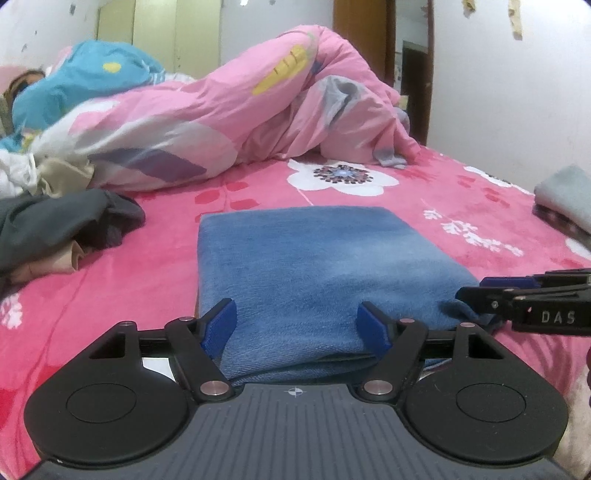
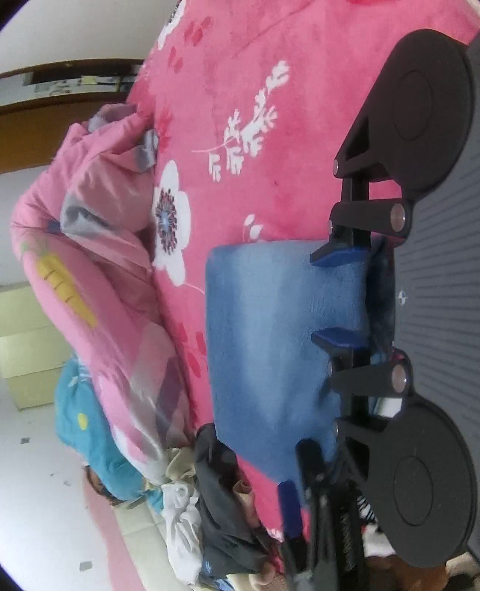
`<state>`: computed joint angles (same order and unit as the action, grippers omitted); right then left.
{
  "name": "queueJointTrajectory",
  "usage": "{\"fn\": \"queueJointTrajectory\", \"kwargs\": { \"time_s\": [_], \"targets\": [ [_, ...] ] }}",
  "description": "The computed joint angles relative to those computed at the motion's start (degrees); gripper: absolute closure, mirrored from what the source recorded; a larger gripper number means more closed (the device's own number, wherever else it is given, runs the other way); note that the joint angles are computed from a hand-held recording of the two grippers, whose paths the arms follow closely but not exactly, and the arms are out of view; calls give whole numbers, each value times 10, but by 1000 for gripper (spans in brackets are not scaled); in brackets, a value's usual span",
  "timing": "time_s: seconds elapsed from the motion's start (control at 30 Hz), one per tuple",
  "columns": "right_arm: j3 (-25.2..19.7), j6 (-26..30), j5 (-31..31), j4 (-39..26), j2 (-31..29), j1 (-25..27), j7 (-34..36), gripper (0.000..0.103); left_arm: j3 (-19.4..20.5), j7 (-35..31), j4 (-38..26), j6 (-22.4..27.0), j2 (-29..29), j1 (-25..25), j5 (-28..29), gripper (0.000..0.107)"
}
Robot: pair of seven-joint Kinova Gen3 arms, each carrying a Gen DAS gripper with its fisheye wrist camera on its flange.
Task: Fold clothes
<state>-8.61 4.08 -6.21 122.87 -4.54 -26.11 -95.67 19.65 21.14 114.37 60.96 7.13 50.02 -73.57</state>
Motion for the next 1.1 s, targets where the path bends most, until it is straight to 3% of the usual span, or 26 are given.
{"fn": "queueJointTrajectory", "kwargs": {
  "time_s": [0.07, 0.17, 0.27, 0.33, 0.43, 0.57, 0.63, 0.73, 0.8, 0.87, 0.93, 1.1],
  "targets": [
    [15, -13, 1, 9, -1, -15, 7, 62, -15, 24, 7, 13, -2, 26, -19, 35],
    [91, -25, -20, 18, -5, -91, 40, 61, -27, 68, 30, 30, -26, 61, -77, 30],
    [165, -43, -15, 33, -9, -167, 43, 60, 34, 30, 11, 58, -1, 14, -94, 27],
    [179, -43, 1, 36, -12, -180, 31, 60, 84, -16, -20, 77, 45, -35, -71, 27],
    [168, -8, 5, 25, -21, -164, 23, 60, 92, -70, -49, 76, 66, -53, -20, 25],
    [160, 53, -37, -2, -43, -142, 35, 64, -2, -99, -68, 44, 46, 10, 32, 25],
    [134, 41, -40, -4, -50, -117, 45, 72, -53, -118, -81, 33, 43, 48, 60, 25],
    [110, 25, -41, -5, -47, -104, 74, 74, -109, -161, -116, 45, 55, 93, 98, 25],
    [108, 35, -49, -11, -30, -103, 87, 74, -102, -178, -132, 57, 60, 85, 113, 25],
    [68, 51, -28, -20, -10, -60, 63, 74, -90, -192, -143, 61, 60, 73, 127, 25],
    [38, 59, -26, -30, -13, -29, 55, 73, -108, -208, -153, 64, 61, 85, 141, 25],
    [-1, 50, -6, -45, -14, 13, 32, 73, -109, -233, -163, 56, 59, 75, 162, 25]
  ]
}}
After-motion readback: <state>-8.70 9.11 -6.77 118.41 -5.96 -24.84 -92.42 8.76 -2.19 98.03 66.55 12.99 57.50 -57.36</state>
